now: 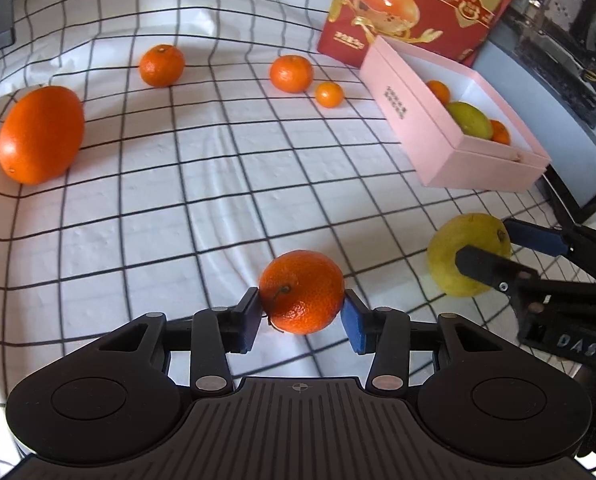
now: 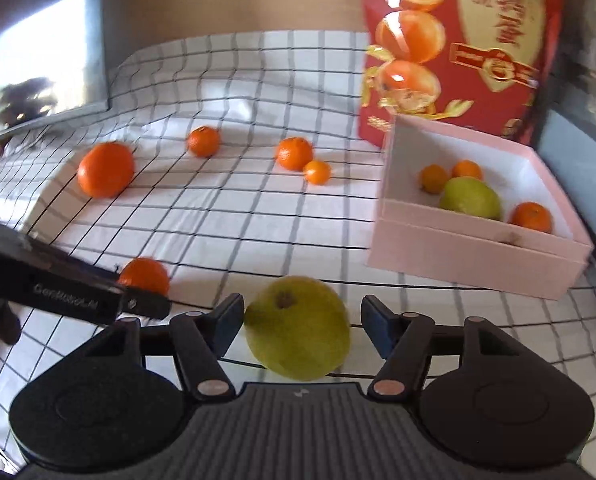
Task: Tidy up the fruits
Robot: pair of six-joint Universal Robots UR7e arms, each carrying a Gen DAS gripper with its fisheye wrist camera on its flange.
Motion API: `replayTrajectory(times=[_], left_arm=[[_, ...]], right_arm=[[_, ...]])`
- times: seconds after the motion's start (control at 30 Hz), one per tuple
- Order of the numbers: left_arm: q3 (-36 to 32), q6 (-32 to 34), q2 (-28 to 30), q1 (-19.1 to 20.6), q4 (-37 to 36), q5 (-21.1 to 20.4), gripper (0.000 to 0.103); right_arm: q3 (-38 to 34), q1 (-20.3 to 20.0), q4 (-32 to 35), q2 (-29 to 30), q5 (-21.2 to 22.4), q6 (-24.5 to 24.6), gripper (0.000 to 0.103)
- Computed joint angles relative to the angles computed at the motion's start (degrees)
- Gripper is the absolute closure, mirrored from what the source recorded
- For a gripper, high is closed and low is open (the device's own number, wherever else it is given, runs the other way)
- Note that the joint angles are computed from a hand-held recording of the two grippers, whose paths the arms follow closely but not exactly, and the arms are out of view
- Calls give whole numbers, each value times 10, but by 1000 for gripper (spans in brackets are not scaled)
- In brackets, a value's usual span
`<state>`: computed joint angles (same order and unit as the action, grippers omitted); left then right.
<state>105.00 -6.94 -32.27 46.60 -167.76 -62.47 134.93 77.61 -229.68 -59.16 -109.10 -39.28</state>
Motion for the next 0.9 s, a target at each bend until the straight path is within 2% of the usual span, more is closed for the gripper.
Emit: replayTrajectory(times=[0.1,0.17,0.3,0.57,0.9], left_arm=[[0,3,2,-1,-4,-17,55],[1,5,0,-3,-7,-21,55],[6,7,-5,-6,-12,-24,55],[20,2,-22,2,-9,-14,55],[28,-7,-30,8,-2,-13,55]], right_arm=[[20,-21,21,-31,34,22,37],[28,-25,15,-35,37,22,36],[22,-15,5,-19,15,4,27],[-36,3,48,36,-31,6,27],[-65,3,45,58,-47,4,31]])
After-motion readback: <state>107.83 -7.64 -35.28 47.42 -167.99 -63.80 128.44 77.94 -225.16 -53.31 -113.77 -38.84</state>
